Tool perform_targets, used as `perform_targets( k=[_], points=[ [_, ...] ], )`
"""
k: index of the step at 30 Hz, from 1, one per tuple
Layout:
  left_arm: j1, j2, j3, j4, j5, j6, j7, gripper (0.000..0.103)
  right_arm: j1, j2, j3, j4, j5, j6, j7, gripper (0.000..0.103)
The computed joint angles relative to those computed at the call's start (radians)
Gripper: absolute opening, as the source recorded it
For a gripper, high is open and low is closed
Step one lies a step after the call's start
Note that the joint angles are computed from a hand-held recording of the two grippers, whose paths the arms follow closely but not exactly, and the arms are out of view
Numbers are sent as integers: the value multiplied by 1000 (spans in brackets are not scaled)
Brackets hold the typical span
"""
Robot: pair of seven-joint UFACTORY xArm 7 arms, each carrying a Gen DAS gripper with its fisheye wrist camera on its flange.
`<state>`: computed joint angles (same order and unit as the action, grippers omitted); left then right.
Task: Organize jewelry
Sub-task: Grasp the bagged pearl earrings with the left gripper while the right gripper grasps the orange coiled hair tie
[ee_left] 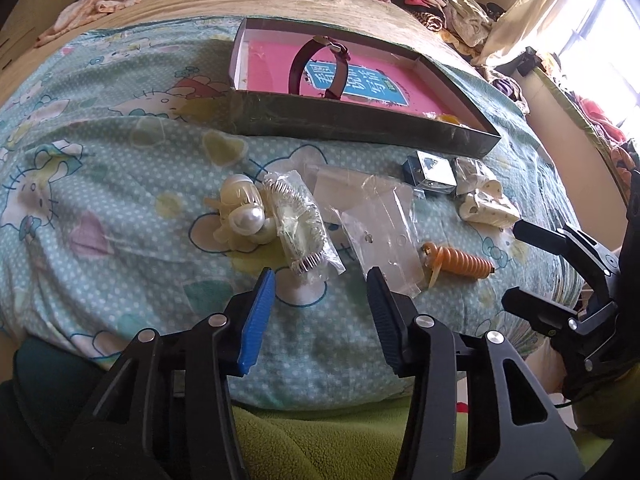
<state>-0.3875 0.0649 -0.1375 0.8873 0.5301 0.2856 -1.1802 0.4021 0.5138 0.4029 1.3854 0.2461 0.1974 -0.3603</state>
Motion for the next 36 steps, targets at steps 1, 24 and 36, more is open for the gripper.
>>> perform_targets(
  k=[1, 24, 36],
  points=[
    [1, 2, 0, 0, -4, -1, 1, 39, 16, 7, -17, 6, -14, 6, 8, 84],
    [3, 72, 38, 34, -145, -58, 77, 30, 89, 146, -81, 113, -210, -37, 40, 41],
    [-30, 18, 74, 15, 51, -49, -83, 16, -58, 107, 71, 43, -84, -89, -28, 17]
  ],
)
